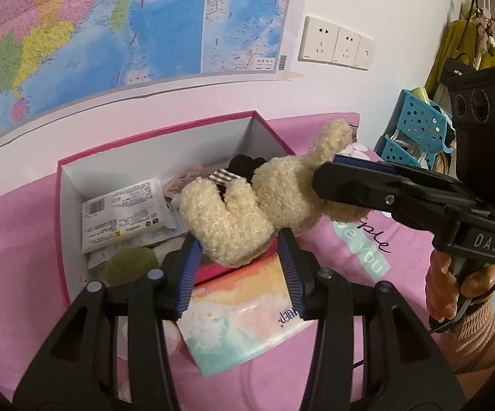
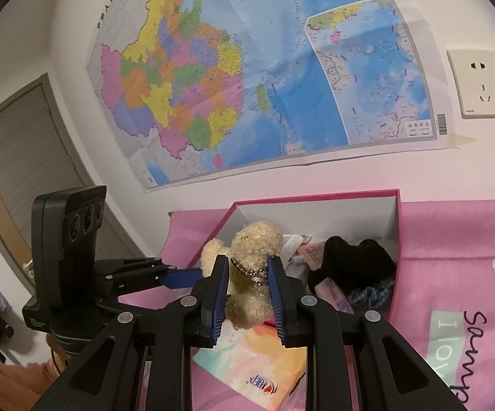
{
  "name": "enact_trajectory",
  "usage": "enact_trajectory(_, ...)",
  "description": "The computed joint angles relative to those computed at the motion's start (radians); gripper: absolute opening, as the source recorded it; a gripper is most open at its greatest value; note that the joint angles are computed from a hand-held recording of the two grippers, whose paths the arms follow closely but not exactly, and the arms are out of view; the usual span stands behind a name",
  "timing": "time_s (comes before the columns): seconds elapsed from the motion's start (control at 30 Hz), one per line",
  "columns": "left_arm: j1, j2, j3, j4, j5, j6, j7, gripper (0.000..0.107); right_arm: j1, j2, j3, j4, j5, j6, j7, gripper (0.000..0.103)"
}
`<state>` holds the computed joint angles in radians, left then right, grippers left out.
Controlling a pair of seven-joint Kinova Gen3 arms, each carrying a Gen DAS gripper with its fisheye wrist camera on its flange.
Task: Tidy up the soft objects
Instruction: 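Lower the teddy-bear plush into the pink box and open the right tool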
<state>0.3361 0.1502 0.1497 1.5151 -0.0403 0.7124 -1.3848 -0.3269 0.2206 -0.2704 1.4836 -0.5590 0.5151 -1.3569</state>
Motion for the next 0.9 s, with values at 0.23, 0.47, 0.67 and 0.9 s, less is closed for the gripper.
enact_trajectory(0.23,0.005,0.024,-0.006,-0.060,-0.020,0.045,0.016,0.048,-0.010,0.034,0.012,-0.043,0.034,0.012,-0.034,0.023)
enact_trajectory(0.47,0.003,0.046,-0.011,-0.097,-0.017,0.064,0.011,0.048,-0.015,0.054,0.016,-0.080,0.074,0.030,-0.064,0.023)
enact_trajectory(0.67,0.003,0.057,-0.016,-0.111,-0.019,0.071,0.012,0.048,-0.020,0.065,0.018,-0.098,0.102,0.040,-0.085,0.023)
enact_trajectory(0.9,0.006,0.082,-0.023,-0.145,-0.029,0.088,0.017,0.048,-0.030,0.075,0.023,-0.117,0.132,0.045,-0.111,0.023)
